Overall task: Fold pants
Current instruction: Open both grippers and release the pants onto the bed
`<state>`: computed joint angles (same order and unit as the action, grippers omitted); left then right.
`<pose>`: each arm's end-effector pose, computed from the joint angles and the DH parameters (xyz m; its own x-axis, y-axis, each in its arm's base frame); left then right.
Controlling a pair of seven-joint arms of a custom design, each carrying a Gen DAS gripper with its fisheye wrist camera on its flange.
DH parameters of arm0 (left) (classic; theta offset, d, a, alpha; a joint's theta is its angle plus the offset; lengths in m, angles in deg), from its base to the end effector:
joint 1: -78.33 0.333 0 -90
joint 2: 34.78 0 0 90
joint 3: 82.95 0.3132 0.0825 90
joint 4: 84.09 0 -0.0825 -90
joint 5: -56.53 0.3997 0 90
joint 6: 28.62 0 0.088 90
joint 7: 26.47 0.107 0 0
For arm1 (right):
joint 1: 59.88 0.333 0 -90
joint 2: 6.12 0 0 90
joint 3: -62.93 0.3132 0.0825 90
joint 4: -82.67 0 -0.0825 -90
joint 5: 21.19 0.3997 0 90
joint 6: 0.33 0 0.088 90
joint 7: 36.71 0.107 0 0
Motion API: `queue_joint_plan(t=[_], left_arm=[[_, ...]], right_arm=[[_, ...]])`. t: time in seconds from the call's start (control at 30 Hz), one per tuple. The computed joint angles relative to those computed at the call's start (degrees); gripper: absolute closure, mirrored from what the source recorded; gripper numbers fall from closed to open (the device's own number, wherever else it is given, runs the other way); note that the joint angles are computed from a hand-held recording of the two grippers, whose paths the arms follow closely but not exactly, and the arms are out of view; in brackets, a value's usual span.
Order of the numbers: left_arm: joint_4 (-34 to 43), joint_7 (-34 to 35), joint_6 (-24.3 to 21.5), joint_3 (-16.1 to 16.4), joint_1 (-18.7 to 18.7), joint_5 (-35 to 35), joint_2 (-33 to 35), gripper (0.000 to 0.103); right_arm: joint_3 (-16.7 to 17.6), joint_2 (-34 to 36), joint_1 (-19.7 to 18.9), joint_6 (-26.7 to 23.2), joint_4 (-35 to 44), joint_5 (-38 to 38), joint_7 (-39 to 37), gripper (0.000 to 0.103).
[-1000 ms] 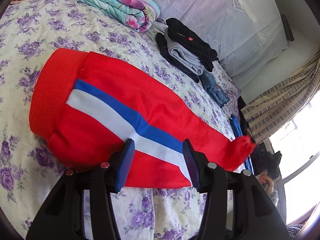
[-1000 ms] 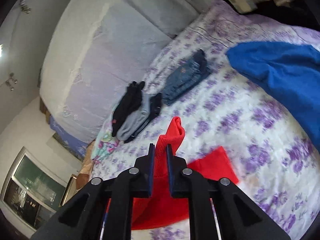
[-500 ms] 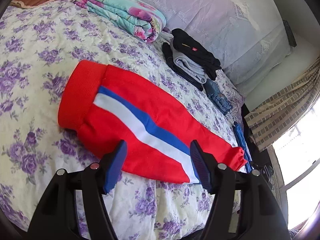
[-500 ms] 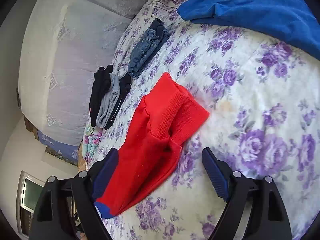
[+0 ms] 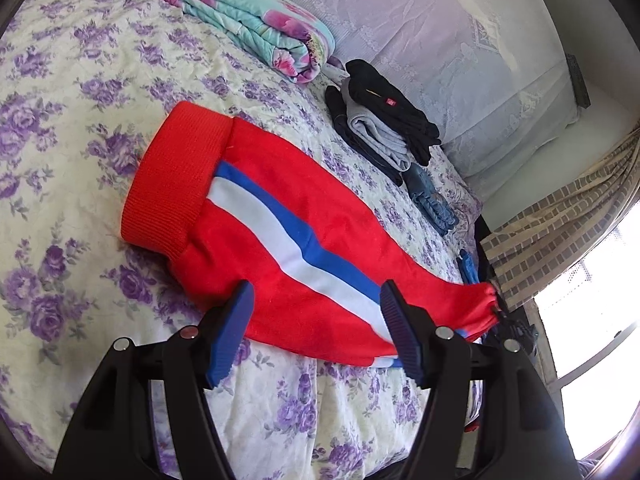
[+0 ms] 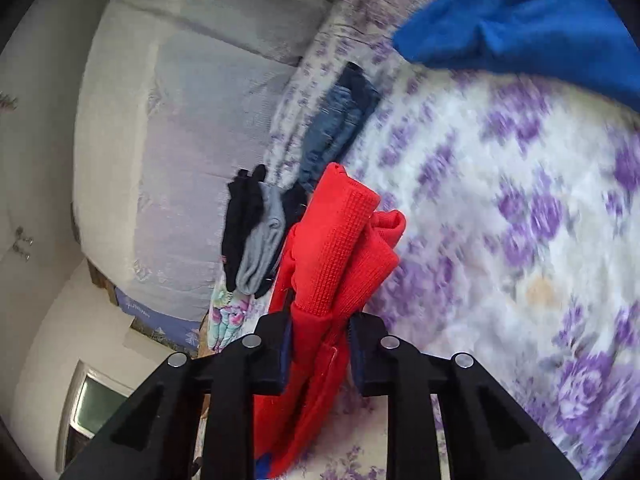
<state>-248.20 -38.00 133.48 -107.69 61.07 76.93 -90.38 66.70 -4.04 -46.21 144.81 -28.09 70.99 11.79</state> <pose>0.2458 -0.2477 0.5008 0.3187 -0.6638 0.6767 -0.4572 -0.7330 -0.5037 0.5962 0.1752 0.5099 0.2019 -0.4741 -0.8570 -0.8048 0.4184 -0.4210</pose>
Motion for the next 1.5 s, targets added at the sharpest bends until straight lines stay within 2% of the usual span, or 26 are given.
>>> queue_joint_plan(t=[0.03,0.13,0.17,0.2,0.27,0.33,0.4,0.47,0.53,0.6,0.63,0.7,0.73,0.8,0.83,0.87,0.9,0.97,1.03,1.1,1.13,1.2,1.27,1.33,1.43,1.5], left_arm=[[0.3,-0.13,0.91,-0.35,0.79,0.35,0.78,0.039],[2.0,-0.42,3.67,-2.29,4.15,2.17,3.71,0.039],[2.55,-0.09,5.64,-2.35,5.03,2.78,5.47,0.039],[4.14,0.51,4.66,-2.74,5.72,3.04,7.68,0.039],[7.9,2.09,-0.22,-3.42,6.45,3.93,11.26,0.039],[10.74,3.52,-3.76,-3.68,6.65,5.52,13.58,0.037],[10.93,3.23,-3.91,-3.12,6.08,6.49,13.76,0.036],[10.07,2.41,-4.16,-2.07,4.72,6.08,12.62,0.037],[10.62,1.29,-6.78,-2.67,4.06,6.09,10.63,0.037],[13.03,2.35,-11.38,-3.92,3.93,7.84,9.26,0.036],[14.22,2.96,-13.37,-4.31,3.86,8.72,8.93,0.034],[16.22,4.26,-15.19,-4.25,3.89,10.55,9.06,0.024],[17.15,4.97,-15.62,-4.11,4.08,11.43,9.53,0.023],[18.93,6.83,-16.46,-3.29,4.21,12.38,11.55,0.023],[19.67,7.56,-16.31,-2.74,4.44,12.75,12.91,0.023],[20.07,8.03,-15.8,-2.19,4.69,13.11,14.07,0.023],[20.5,8.28,-15.23,-1.76,4.99,13.36,15.33,0.023],[21.27,8.17,-14.3,-1.04,5.69,13.5,17.91,0.023],[21.35,7.5,-14.27,-0.9,6.28,13.83,19.38,0.023],[20.76,6.49,-15.4,-0.6,6.44,13.81,19.77,0.023],[19.94,6.28,-15.24,-0.17,6.25,13.91,19.47,0.023],[18.36,6.94,-15.31,1.05,5.43,13.61,18.61,0.028],[16.85,8.18,-15.23,2.15,4.76,13.11,17.59,0.038],[15.92,9.27,-15.05,2.98,4.52,12.47,17.09,0.046],[16.32,9.28,-15.81,2.85,4.9,11.32,17.1,0.048],[18.21,8.66,-19.5,1.18,5.22,10.99,17.32,0.047]], right_arm=[[-0.24,-0.16,-0.25,-0.07,-0.23,-0.28,0.01,0.081],[-0.47,0.4,-0.32,6.67,-3.18,-5.2,4.64,0.081],[-0.74,0.75,-0.84,6.16,-4.33,-2.82,4.52,0.086],[-0.38,0.37,-1.96,4.76,-5.15,0.98,1.19,0.086],[-0.21,-1.02,-0.59,8.5,-5.6,-0.16,-1.03,0.084],[-0.35,-0.75,-0.38,8.63,-5.39,-1.78,-0.1,0.083],[-0.91,-0.21,-1.03,6.1,-5.65,0.64,-0.39,0.086],[-0.69,-0.52,-0.91,6.47,-6.0,0.45,-1.73,0.085],[-0.45,-0.96,-0.53,7.61,-6.38,-1.75,-1.37,0.081],[-0.36,-2.35,-0.18,8.78,-7.62,-6.09,2.57,0.079],[-0.26,-3.36,0.13,10.33,-8.48,-7.46,3.91,0.076],[0.78,-6.44,1.75,18.65,-11.21,-8.03,4.57,0.07],[1.09,-7.28,2.69,22.07,-11.57,-7.24,2.69,0.066],[1.56,-8.83,4.89,27.81,-10.6,-1.26,-6.65,0.061],[1.68,-8.84,5.64,28.45,-9.3,0.07,-9.75,0.051],[1.71,-8.52,6.13,28.18,-8.1,-0.14,-11.32,0.04],[1.81,-7.73,6.62,27.81,-6.53,-0.78,-12.27,0.037],[1.96,-4.57,7.2,24.35,-2.79,-8.19,-8.17,0.035],[1.77,-0.15,6.98,17.32,1.75,-13.74,-4.08,0.033],[2.01,3.73,6.42,14.04,4.56,-21.4,4.34,0.033],[2.02,5.31,5.93,12.72,5.53,-24.71,8.12,0.033],[1.71,7.08,4.6,11.37,5.46,-30.92,15.52,0.046],[1.85,6.46,1.87,9.03,3.73,-29.15,15.44,0.103],[1.84,4.97,-0.8,7.68,1.7,-22.65,12.31,0.103],[1.01,2.34,-1.1,12.26,-0.62,-24.96,12.98,0.103],[0.74,-1.39,-0.27,18.27,-4.04,-30.54,16.23,0.084]])
